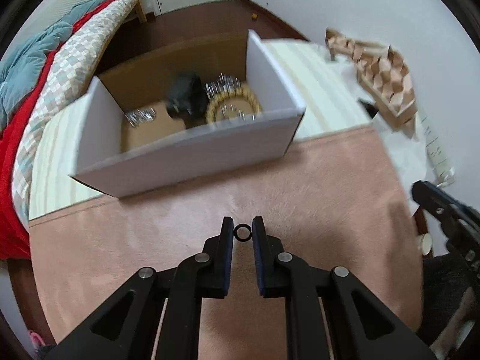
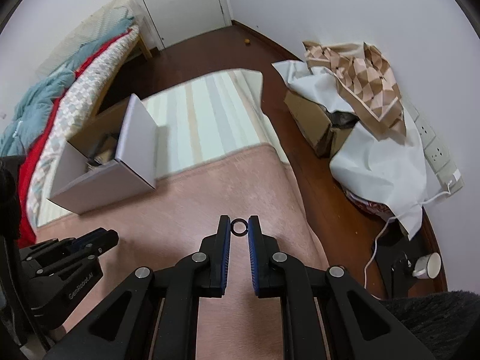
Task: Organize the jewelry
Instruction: 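Lower both black rings into the white box and open both grippers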
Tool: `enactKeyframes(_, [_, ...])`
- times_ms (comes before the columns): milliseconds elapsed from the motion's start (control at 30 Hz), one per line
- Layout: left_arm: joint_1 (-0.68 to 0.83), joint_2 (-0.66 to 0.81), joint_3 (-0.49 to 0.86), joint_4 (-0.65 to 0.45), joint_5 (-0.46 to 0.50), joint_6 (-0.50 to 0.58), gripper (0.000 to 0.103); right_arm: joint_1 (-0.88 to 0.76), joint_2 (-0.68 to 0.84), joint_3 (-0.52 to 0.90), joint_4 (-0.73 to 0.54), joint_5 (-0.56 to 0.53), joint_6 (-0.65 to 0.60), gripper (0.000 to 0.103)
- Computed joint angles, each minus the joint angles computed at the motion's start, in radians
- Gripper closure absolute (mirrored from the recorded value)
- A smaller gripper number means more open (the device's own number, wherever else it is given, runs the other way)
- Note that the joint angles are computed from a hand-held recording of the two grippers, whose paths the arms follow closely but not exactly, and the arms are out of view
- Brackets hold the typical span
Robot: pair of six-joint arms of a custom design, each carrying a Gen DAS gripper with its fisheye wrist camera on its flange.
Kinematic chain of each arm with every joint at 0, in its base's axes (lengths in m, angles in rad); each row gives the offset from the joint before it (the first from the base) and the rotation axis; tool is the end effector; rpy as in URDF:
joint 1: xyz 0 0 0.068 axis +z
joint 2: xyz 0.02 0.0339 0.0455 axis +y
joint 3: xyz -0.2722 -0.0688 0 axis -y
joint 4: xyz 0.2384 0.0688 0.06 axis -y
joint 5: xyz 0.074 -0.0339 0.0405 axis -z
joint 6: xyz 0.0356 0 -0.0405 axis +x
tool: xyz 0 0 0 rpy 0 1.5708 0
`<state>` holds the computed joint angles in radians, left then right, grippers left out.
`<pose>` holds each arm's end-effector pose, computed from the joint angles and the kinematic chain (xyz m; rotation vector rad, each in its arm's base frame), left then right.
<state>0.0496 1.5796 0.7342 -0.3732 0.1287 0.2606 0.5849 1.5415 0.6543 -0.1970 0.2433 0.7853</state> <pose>0.2631 0.0085 0.1445 0.3236 2.7538 -0.1003 0.2214 0.1363 0.1427 0.3399 2.5889 0.1628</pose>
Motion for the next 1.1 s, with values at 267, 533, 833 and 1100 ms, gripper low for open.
enactKeyframes(267, [0.179, 0.006, 0.318, -0.248, 0.154, 0.072, 0.093, -0.022, 0.046, 0.221, -0.015, -0.124, -0.075, 0.091])
enactKeyframes(533, [0.235, 0.337, 0.696, -0.379, 0.126, 0.087, 0.093, -0.044, 0.394, 0.649, -0.09, -0.298, -0.142, 0.091])
enactKeyframes(833, [0.247, 0.539, 0.922, -0.538, 0.152, 0.093, 0.093, -0.053, 0.575, 0.847, -0.162, -0.452, -0.161, 0.091])
enactKeyframes(1100, [0.272, 0.564, 1.018, -0.595, 0.195, 0.061, 0.059, -0.099, 0.625, 0.822, -0.046, -0.673, -0.019, 0.073])
